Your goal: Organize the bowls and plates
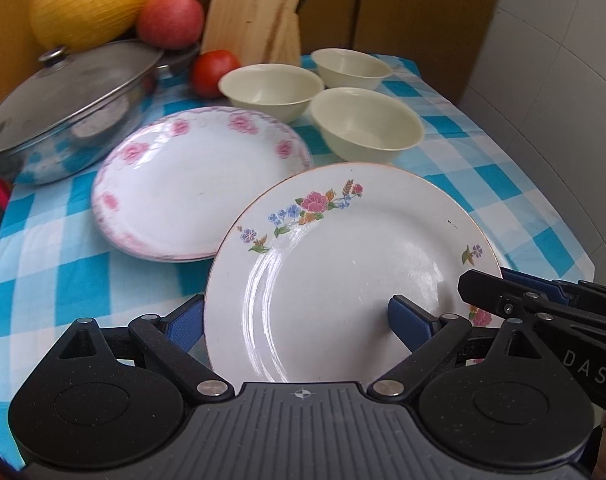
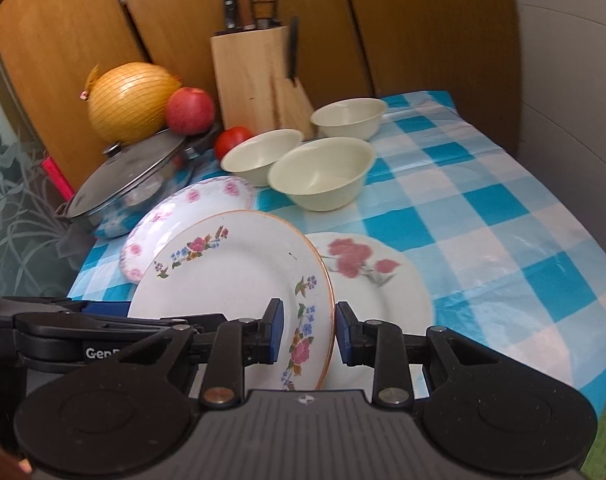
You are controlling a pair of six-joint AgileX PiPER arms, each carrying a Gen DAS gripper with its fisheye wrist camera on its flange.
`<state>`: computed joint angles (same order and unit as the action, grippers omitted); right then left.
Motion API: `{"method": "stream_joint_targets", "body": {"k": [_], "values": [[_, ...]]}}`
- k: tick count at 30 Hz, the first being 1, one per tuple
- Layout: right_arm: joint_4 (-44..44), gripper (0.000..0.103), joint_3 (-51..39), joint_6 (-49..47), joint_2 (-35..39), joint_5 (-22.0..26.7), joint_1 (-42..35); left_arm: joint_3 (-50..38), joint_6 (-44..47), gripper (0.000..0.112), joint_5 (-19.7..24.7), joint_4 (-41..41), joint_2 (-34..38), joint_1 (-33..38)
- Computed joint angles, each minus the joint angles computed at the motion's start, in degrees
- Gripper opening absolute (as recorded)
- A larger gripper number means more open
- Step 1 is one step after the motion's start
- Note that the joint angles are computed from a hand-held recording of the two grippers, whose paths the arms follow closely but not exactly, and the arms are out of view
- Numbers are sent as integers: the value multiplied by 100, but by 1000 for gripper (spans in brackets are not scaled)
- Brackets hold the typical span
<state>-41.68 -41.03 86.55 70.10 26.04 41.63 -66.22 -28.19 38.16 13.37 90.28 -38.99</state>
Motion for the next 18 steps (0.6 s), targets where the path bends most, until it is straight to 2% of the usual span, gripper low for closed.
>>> {"method": "stream_joint_targets", "body": {"k": [8,13,16,18], "values": [[457,27,304,-360,-151,-160,-522,-481,-240,95,91,154,541,-364],[268,27,339,-180,-84,-108,-642,-732,-309,93,154,176,779,-452],[-82,27,241,98,68,108,-527,-876,-638,90,280,693,939,-672],[11,27,235,45,100,50,-629,-975,-740,89,354,862,1016,-739]]}}
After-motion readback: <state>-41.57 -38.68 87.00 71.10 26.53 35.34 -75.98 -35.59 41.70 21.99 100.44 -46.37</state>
